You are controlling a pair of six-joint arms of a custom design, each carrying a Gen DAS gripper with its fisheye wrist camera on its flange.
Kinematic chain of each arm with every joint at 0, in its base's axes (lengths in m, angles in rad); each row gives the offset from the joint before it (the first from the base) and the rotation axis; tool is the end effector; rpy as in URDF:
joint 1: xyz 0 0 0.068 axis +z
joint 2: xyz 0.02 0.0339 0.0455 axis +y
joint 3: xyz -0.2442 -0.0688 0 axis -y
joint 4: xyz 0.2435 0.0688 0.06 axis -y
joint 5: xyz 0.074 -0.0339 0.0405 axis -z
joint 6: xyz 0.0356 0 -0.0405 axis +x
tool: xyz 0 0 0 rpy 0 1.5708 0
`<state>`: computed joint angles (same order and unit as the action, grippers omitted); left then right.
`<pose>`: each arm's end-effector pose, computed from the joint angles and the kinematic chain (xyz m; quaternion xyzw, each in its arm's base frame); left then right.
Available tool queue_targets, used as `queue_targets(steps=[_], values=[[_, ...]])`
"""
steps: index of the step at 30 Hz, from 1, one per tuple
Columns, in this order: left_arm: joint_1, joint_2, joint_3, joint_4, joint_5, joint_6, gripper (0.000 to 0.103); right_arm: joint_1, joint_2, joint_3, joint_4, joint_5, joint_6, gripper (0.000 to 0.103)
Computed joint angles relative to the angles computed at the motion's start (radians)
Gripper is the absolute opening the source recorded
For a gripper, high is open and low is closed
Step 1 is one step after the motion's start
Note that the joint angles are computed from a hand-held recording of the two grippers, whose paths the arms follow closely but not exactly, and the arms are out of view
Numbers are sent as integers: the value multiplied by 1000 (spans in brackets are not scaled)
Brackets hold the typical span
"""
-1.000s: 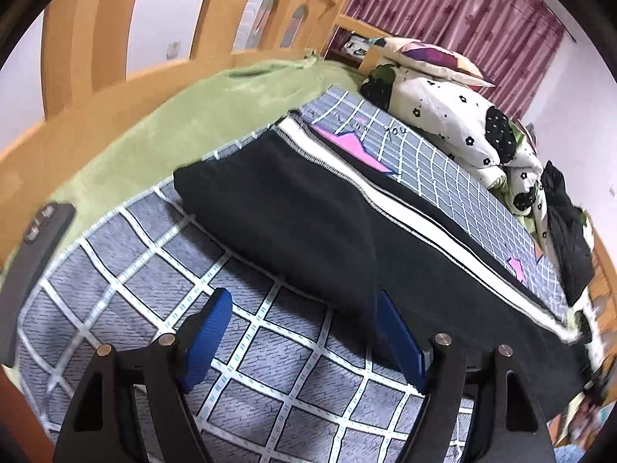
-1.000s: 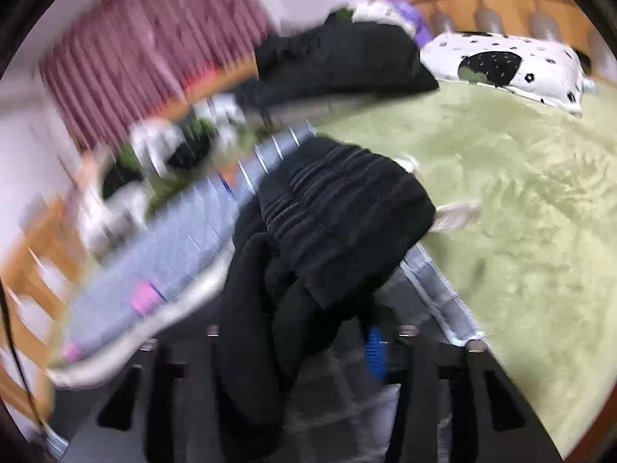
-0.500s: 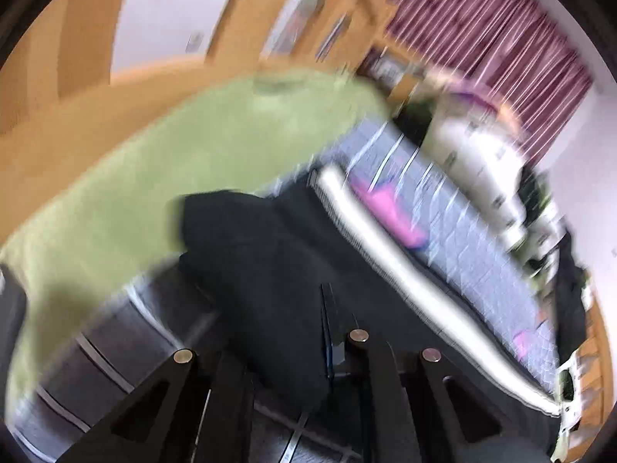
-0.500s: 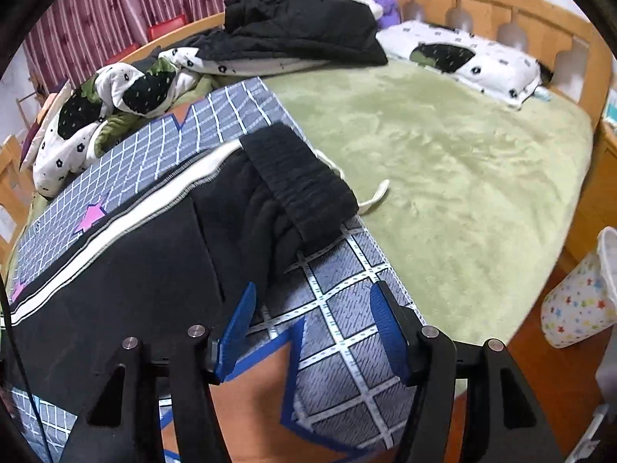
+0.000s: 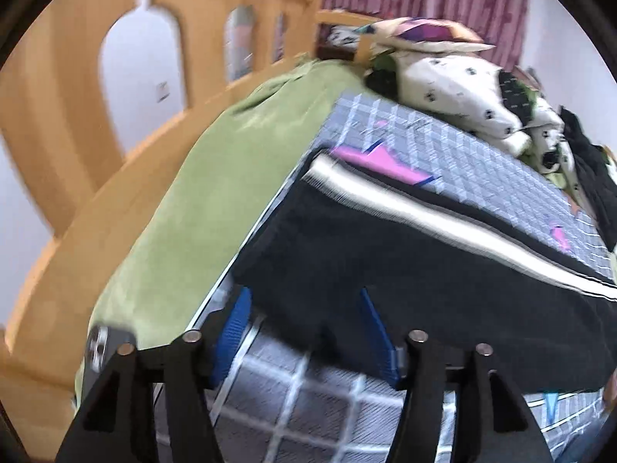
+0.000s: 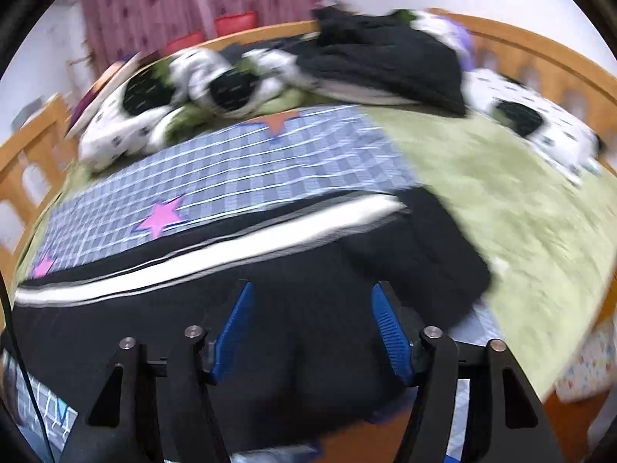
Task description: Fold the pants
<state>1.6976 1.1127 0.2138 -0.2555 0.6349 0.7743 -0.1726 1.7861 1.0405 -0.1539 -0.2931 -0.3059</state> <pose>0.0017 0.1535 0.0854 -0.3563 0.8610 0.0851 0.3530 0.3554 -0.0515 0.1463 -0.1102 0.9288 0.0567 0.3492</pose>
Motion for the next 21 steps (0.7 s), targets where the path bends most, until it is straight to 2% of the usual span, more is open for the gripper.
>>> queue_targets(steps=[3,6,7,10,12,15,18,19,21], values=[[-191,-10,48,44,-40,-190,66,136,76,61,15,69,-15,65],[-415,141,112,184,-173,-400,66,285,204,181,2,106,-54,65],[-460,169,115,219,-205,-440,66,314,233,206,1,107,-61,65],[-550,284,148,331,-280,-507,66,396,346,315,-25,83,-103,65],[-559,333,174,366,-288,-526,66,441,410,365,-6,93,-145,65],[-560,450,267,369,-288,-551,66,473,500,463,-22,108,-171,65],[-584,557,359,362,-319,-566,66,483,624,644,-168,123,-185,64],[-590,585,382,368,-324,-574,66,488,662,697,-221,132,-210,61],[-606,645,429,390,-333,-597,66,492,675,685,-206,151,-262,59]])
